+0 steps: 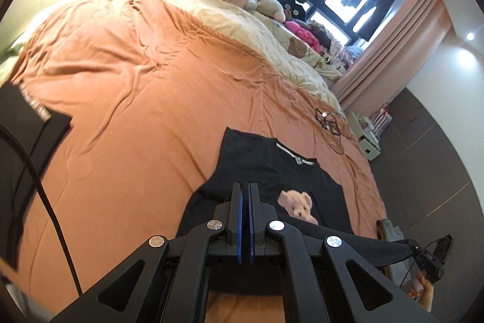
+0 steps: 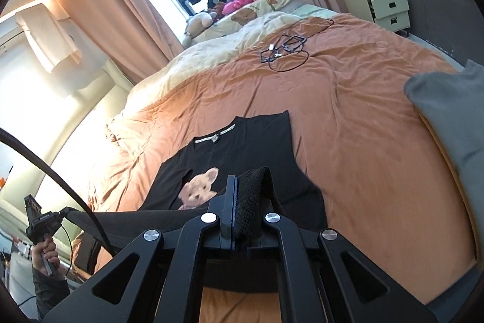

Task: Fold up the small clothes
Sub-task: 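Lift the hem with both tools and fold it toward the collar, then lay the hem down near the collar and open both tools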

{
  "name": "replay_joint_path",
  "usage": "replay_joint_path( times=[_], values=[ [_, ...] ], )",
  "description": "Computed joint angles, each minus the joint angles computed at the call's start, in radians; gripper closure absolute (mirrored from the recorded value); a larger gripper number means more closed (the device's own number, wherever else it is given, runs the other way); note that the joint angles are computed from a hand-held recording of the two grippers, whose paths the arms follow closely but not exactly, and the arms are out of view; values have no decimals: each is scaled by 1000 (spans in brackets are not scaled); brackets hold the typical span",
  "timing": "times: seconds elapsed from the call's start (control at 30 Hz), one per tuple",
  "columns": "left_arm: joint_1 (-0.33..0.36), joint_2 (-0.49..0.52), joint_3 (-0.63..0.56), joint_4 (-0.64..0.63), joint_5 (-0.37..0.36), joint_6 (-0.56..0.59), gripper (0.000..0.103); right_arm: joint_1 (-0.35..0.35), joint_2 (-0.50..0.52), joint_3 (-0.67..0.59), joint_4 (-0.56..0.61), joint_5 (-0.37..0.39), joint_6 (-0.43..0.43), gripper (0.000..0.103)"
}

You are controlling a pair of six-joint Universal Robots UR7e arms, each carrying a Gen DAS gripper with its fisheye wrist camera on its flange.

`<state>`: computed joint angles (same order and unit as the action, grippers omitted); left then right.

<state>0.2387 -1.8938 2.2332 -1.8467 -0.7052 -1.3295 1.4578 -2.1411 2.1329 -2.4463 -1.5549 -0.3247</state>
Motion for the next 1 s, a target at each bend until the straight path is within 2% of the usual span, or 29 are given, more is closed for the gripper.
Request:
replay_joint_path(
  times=[0.23, 0.53, 0.8, 0.93, 0.97, 1.0],
  values=[
    [216, 176, -48, -265, -28, 256, 101, 61, 209, -100, -66, -103, 48, 102],
    [433, 387, -128, -495, -67, 455, 101, 83, 442, -235, -127, -181, 79, 102],
    [583, 548, -196, -613, -93, 556, 101, 86, 638, -350, -165, -273, 143, 102],
    [623, 609, -228, -604, -88, 568, 99, 105, 707, -388, -162, -345, 167, 101],
    [630, 617, -239, -583, -82, 565, 99, 115, 723, -396, -156, -375, 169, 97],
    [635, 620, -245, -563, -80, 563, 99, 123, 731, -400, -154, -399, 167, 85]
  ],
)
